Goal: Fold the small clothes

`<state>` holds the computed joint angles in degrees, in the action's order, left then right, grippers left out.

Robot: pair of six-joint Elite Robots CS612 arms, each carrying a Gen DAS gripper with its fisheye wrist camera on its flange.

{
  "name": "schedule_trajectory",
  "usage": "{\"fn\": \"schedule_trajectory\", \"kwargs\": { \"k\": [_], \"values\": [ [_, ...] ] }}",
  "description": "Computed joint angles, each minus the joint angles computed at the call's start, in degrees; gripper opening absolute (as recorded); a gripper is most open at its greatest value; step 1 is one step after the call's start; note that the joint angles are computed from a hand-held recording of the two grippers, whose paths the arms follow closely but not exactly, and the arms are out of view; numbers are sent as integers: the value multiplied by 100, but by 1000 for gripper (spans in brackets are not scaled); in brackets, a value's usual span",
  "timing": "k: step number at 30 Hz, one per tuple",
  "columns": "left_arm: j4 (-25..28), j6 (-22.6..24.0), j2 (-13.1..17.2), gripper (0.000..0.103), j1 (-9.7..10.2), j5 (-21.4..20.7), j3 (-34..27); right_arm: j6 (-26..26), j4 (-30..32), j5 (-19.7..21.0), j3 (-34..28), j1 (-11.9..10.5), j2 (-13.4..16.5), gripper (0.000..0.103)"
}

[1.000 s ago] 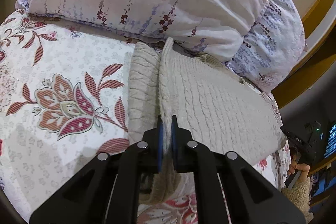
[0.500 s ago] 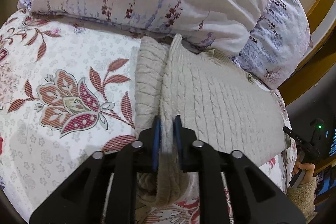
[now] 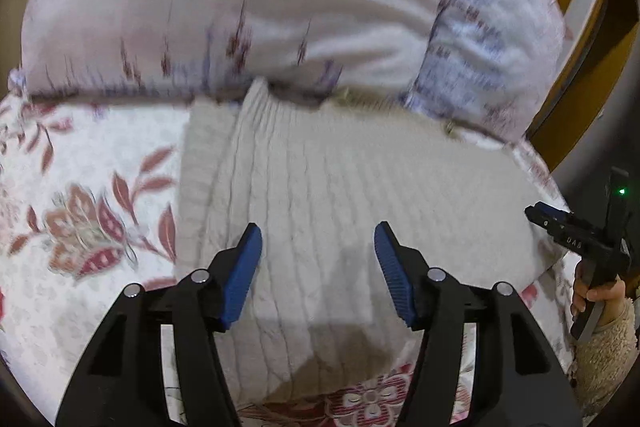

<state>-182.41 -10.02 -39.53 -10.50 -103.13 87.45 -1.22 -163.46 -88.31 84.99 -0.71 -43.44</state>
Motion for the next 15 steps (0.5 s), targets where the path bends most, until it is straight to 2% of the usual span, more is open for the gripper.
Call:
{"fn": "schedule_trajectory", "kwargs": {
  "k": [2,4,6,8,10,15],
  "values": [
    [-133,119,18,59,-10,60,45,-51,-62,-165,20,33,-6,61],
    [-144,112,-1,64,3,4,59,114,121,-62,-33,5,-29,61],
    [-390,-265,19,74,81,-175,44,224,82,31,-60,-9,-28,61],
    [-626,-771,62,77,186,-340,-6,211,-141,204,-53,8,-28,61],
    [-584,-1285,105,77,296,-485,-90,135,-198,359,-105,35,-5,61],
    [-322,-2179,265,76,495,-991,-305,-124,-49,581,-370,203,144,61]
  ]
}}
